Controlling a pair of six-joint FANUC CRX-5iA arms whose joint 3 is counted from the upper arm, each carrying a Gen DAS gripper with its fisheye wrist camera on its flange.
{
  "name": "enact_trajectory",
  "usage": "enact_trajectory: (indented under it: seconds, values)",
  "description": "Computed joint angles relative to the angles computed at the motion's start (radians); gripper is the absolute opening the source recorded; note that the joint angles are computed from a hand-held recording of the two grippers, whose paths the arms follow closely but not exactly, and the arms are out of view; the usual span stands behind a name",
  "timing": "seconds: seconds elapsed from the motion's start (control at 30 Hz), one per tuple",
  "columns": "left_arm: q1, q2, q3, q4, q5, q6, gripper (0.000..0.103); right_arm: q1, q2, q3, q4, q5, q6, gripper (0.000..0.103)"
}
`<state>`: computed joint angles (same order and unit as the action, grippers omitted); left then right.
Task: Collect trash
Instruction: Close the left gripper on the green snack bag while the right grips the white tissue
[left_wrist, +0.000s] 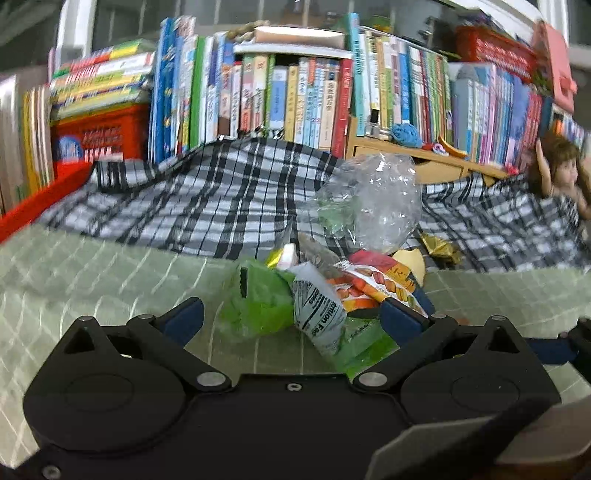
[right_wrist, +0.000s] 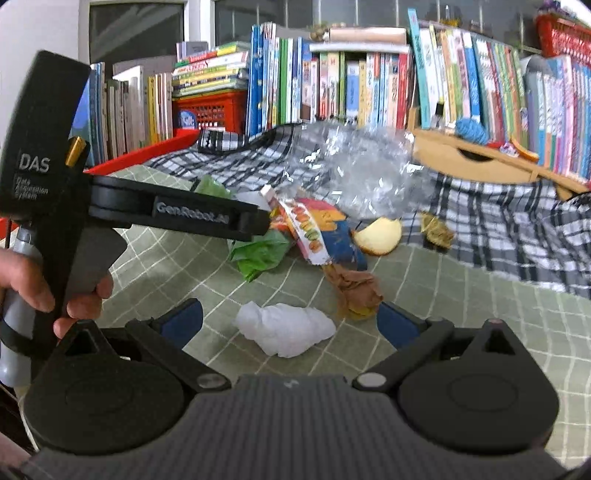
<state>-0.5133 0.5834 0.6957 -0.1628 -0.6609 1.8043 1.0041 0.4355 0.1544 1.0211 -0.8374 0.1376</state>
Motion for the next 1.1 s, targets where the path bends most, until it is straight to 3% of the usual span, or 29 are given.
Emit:
enact_trajectory:
  seconds: [0.13, 0.23, 0.37, 0.47, 0.63, 0.67, 0.8, 1.1]
  values:
    - [-0.026, 0.015, 0.032, -0.098, -0.007, 0.014, 0.102, -0.002, 0.027, 0.023, -0.003, -0.027, 0.036, 0.103]
    - [-0.023, 0.018, 0.025, -0.099, 0.003, 0.023, 0.102, -0.006, 0.029, 0.008, 0.016, -0.011, 0.005, 0.102]
    - [-0.001, -0.002, -0.030, -0.070, 0.054, 0.064, 0.101, -0.008, 0.027, 0.005, 0.003, -0.005, 0.001, 0.087]
    - [-0.003, -0.012, -0.037, -0.128, 0.051, 0.120, 0.091, -0.010, 0.015, -0.018, 0.021, 0.012, -0.025, 0.081]
    - [0.027, -0.039, -0.119, 0.005, 0.129, 0.041, 0.074, -0.011, 0.009, -0.031, 0.032, 0.023, -0.036, 0.066]
    - [0.025, -0.043, -0.125, 0.003, 0.137, 0.032, 0.070, -0.012, 0.007, -0.035, 0.035, 0.027, -0.037, 0.059]
    - [0.006, -0.054, -0.117, -0.074, 0.129, 0.107, 0.058, -0.014, -0.001, -0.047, 0.038, 0.052, -0.026, 0.050]
    - [0.038, -0.087, -0.197, 0.076, 0.171, 0.043, 0.055, -0.017, -0.015, -0.072, 0.059, 0.071, -0.057, 0.045]
